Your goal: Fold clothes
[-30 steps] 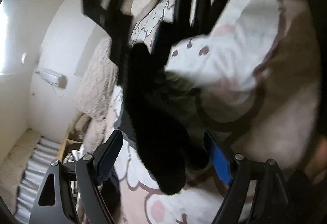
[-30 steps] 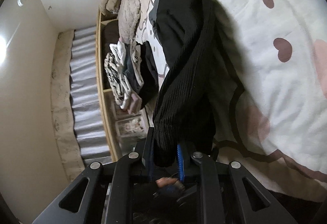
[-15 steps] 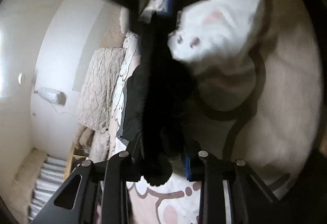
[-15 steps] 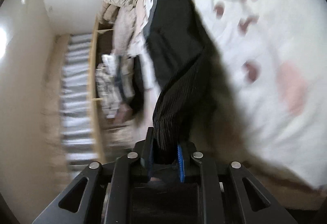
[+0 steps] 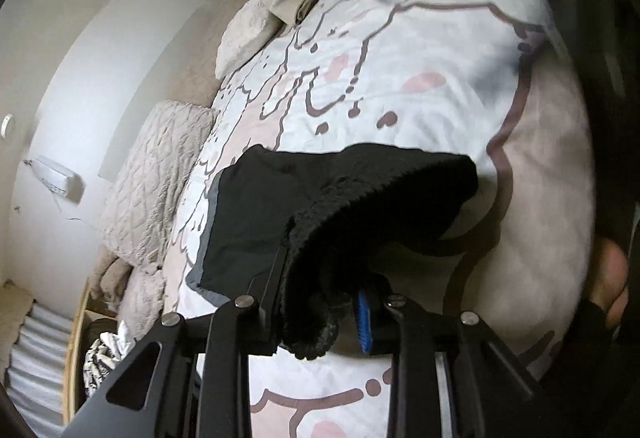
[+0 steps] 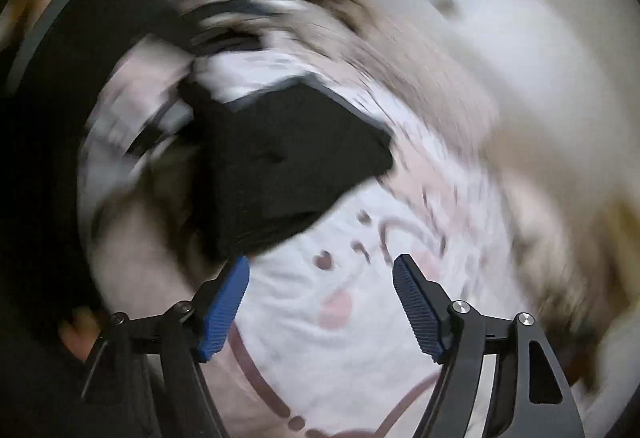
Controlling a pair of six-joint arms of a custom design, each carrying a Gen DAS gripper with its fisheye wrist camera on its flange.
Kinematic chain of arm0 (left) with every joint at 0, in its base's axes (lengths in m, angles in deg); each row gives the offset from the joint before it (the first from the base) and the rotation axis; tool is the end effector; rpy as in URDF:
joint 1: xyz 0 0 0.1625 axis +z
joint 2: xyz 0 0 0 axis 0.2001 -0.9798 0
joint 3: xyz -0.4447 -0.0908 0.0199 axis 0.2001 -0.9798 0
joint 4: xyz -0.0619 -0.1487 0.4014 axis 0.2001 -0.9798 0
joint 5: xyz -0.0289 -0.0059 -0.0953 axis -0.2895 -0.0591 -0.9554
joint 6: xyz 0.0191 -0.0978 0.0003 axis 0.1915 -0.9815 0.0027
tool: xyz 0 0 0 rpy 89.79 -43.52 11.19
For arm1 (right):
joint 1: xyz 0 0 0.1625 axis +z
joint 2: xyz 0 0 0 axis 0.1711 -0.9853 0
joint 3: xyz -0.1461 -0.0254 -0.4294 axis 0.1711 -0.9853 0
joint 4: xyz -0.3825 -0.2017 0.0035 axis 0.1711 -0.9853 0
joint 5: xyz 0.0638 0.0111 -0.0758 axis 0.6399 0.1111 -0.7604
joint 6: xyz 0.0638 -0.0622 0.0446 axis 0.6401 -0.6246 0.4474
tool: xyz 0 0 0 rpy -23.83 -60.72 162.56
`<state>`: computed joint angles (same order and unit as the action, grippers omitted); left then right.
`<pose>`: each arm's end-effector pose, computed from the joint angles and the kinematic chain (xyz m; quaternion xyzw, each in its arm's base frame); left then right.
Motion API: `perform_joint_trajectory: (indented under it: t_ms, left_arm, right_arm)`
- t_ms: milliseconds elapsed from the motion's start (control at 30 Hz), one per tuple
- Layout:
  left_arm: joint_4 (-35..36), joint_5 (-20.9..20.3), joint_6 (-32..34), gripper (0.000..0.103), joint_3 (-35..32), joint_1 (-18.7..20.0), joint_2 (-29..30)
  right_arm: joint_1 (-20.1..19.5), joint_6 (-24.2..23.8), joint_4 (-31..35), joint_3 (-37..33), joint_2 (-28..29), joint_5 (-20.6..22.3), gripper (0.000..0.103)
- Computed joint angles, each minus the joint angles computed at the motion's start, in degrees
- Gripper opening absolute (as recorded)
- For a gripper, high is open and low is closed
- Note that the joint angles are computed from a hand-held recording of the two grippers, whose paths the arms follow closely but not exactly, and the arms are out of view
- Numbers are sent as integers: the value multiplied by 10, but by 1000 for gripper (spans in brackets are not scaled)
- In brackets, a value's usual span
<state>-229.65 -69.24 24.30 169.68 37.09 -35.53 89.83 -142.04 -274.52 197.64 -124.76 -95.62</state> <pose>-0.3425 -0.6453 0.0508 0.8436 0.4671 -0.1121 0.2399 0.1389 -0.4699 0.2103 0.2947 -0.7203 0.2823 0.5609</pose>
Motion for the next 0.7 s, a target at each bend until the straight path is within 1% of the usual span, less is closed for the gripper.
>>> perform_joint_trajectory:
  t_ms: [67, 133, 233, 267, 300, 433, 467, 500, 533, 633, 700]
  left_arm:
    - [22, 1, -28, 27, -1, -7, -6]
    - [44, -1, -50, 27, -11, -9, -7]
    - [68, -4, -70, 27, -21, -10, -12]
    - [74, -6, -75, 27, -23, -9, -15]
    - [77, -7, -74, 27, -23, -8, -16]
    - [75, -12, -56, 27, -19, -5, -22]
    - [73, -12, -49, 27, -15, -5, -25]
    - [68, -12, -39, 27, -10, -4, -28]
    - [71, -13, -34, 27, -8, -4, -33]
    - [109, -22, -36, 27, -2, -8, -55]
    - [150, -30, -46, 27, 2, -16, -77]
  right_arm:
    - [-14, -115, -103, -6, 56, 33, 75]
    - [-35, -225, -206, -29, 113, 72, 75]
    - [-57, -316, -291, -76, 162, 115, 75]
    - [-64, -343, -312, -91, 175, 136, 75]
    - [-71, -360, -322, -101, 181, 155, 75]
    - [-96, -399, -336, -143, 192, 228, 75]
    - [-97, -399, -320, -145, 184, 234, 66]
    - [-96, -398, -299, -143, 172, 233, 51]
    - [-93, -394, -273, -137, 157, 223, 19]
    - [-75, -360, -182, -105, 97, 186, 19]
    - [-56, -353, -137, -79, 57, 159, 19]
